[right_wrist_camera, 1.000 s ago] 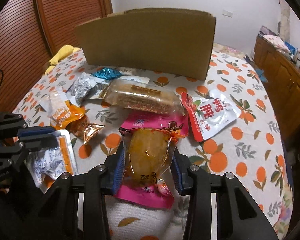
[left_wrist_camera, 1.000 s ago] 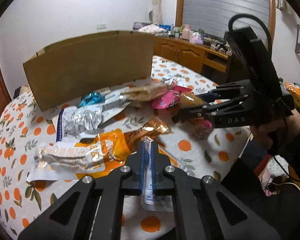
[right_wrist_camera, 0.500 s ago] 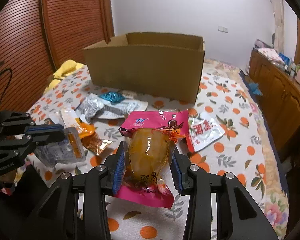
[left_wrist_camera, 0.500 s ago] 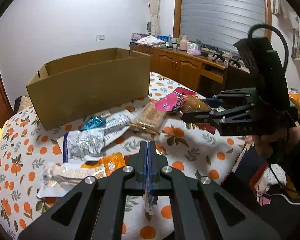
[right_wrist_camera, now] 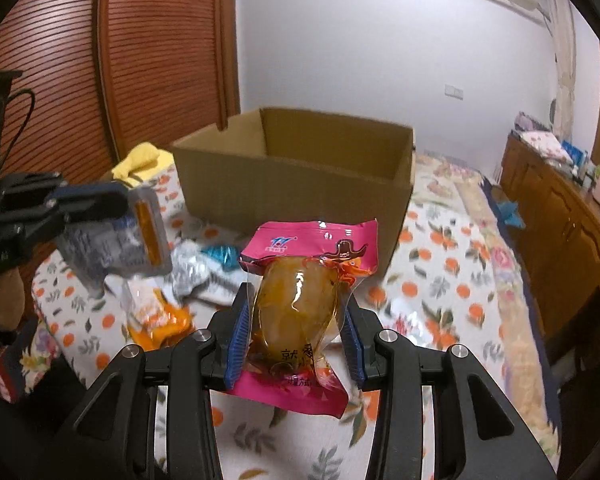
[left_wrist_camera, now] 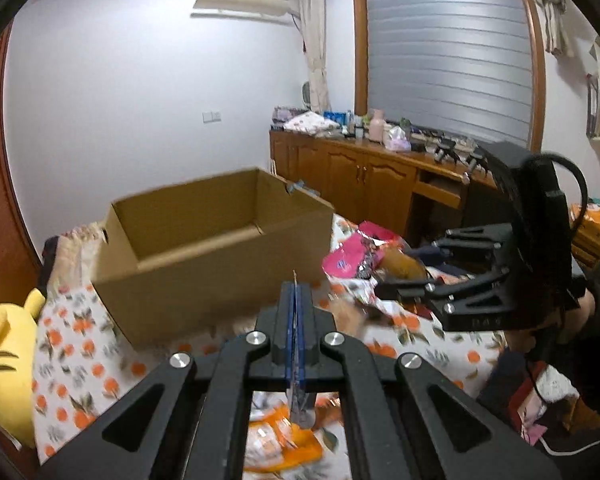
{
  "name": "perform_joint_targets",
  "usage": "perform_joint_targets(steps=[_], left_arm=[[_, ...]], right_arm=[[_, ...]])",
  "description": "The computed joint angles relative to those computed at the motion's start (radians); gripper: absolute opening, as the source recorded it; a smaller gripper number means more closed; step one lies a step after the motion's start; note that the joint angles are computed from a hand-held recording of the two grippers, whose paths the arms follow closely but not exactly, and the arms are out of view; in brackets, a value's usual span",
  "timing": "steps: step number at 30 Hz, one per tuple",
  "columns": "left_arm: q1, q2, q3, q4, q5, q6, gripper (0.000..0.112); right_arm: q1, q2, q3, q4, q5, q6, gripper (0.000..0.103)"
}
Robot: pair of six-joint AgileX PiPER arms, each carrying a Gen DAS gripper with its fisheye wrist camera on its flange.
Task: Organize snacks
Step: 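Carry both packs over the cardboard box and open both grippers to drop them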
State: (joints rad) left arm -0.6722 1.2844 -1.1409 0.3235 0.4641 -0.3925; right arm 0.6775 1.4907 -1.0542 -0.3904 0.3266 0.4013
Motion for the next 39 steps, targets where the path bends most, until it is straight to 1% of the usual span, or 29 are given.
perform_joint_targets(steps=[2,10,15,19,23,26,30,32,35,37,39], left_arm=[[0.051,0.024,-0.05,-0.079,0.003,0.096,0.0],[0.198,0.14,-0.251,-0.267,0.051,0.326,0.0],[0.263,0.225,-0.365,-0.35,0.084,0.423,0.0],[0.311,0.318,-0.476,-0.396,0.118,0.473,0.0],[0.342,0.403,-0.575,-0.421,0.151,0.5,0.0],[0.368,0.477,-0.658,-0.447,0.181,0.527,0.0],[0.395,0.548,-0.731,-0.477,0.207,0.551,0.0],[0.41,0.579,-0.757,-0.499,0.22,0.565,0.0],[0.414,0.613,-0.793,-0.493,0.238,0.559,0.0],[0.418,0.63,-0.803,-0.495,0.241,0.56,0.0],[0.418,0.64,-0.803,-0.491,0.242,0.558,0.0]], right_arm=[[-0.013,0.016,-0.044,0.052,0.004,-0.067,0.041],[-0.08,0.128,-0.259,0.285,0.038,-0.346,0.041],[-0.107,0.224,-0.425,0.393,0.091,-0.476,0.041],[-0.132,0.323,-0.576,0.461,0.145,-0.555,0.041],[-0.153,0.424,-0.728,0.509,0.203,-0.604,0.041],[-0.163,0.507,-0.846,0.51,0.255,-0.608,0.041],[-0.176,0.624,-1.016,0.516,0.338,-0.607,0.041],[-0.178,0.682,-1.104,0.515,0.383,-0.601,0.041],[-0.179,0.754,-1.218,0.512,0.445,-0.592,0.041],[-0.178,0.807,-1.303,0.496,0.491,-0.573,0.041],[-0.176,0.84,-1.355,0.483,0.519,-0.557,0.042]])
